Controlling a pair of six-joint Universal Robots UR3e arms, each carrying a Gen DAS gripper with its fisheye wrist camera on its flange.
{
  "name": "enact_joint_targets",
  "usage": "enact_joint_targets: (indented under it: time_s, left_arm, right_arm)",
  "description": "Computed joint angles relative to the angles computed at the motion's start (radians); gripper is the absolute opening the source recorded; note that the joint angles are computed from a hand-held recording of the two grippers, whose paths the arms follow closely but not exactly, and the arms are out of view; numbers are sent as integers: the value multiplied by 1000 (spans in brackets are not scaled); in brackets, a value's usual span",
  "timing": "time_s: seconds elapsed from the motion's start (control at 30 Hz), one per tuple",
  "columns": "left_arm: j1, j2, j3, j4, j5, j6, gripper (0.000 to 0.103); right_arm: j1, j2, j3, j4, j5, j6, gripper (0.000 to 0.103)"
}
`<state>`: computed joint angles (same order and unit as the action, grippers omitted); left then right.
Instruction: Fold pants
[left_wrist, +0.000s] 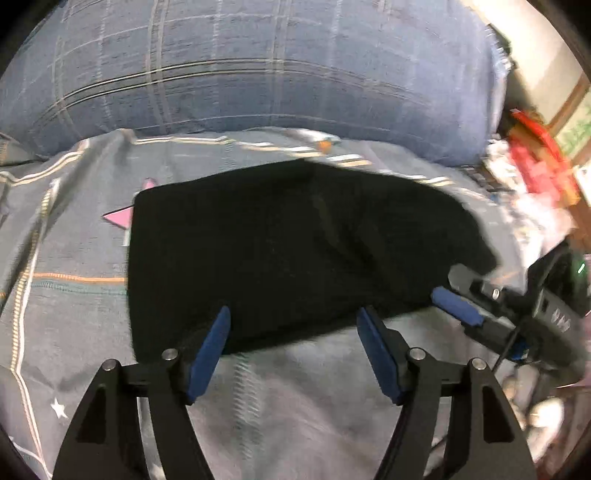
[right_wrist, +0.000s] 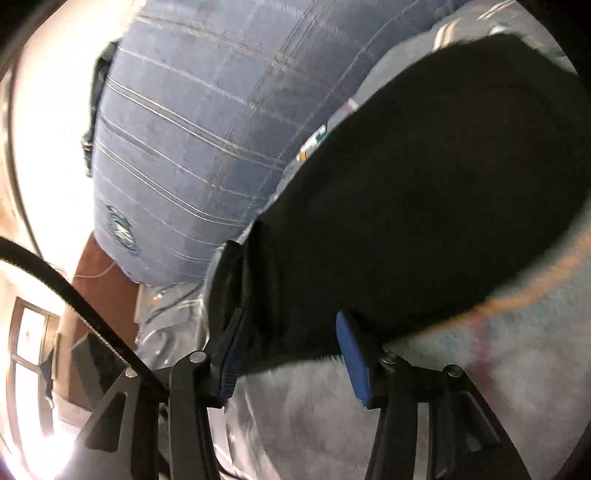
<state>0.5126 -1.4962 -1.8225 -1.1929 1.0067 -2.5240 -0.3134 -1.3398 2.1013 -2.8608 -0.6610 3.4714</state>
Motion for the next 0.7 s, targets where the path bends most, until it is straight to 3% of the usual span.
enact_joint_targets:
  time_s: [0.13, 0.3, 0.43, 0.7]
  left_arm:
    - [-66, 32, 70, -44, -44, 6, 70]
    - [-325, -171, 285, 63, 26, -127, 70]
    - [-532, -403, 567, 93, 117, -202, 70]
    - [-777, -974, 1404, -202, 239, -204, 70]
  right_arm:
    - [-225, -300, 243, 115, 73, -191, 59]
    - [-504, -523, 347, 369, 100, -381, 61]
    - [-581, -493, 338, 373, 50, -427, 61]
    - [-468, -269, 246, 113, -41, -292, 61]
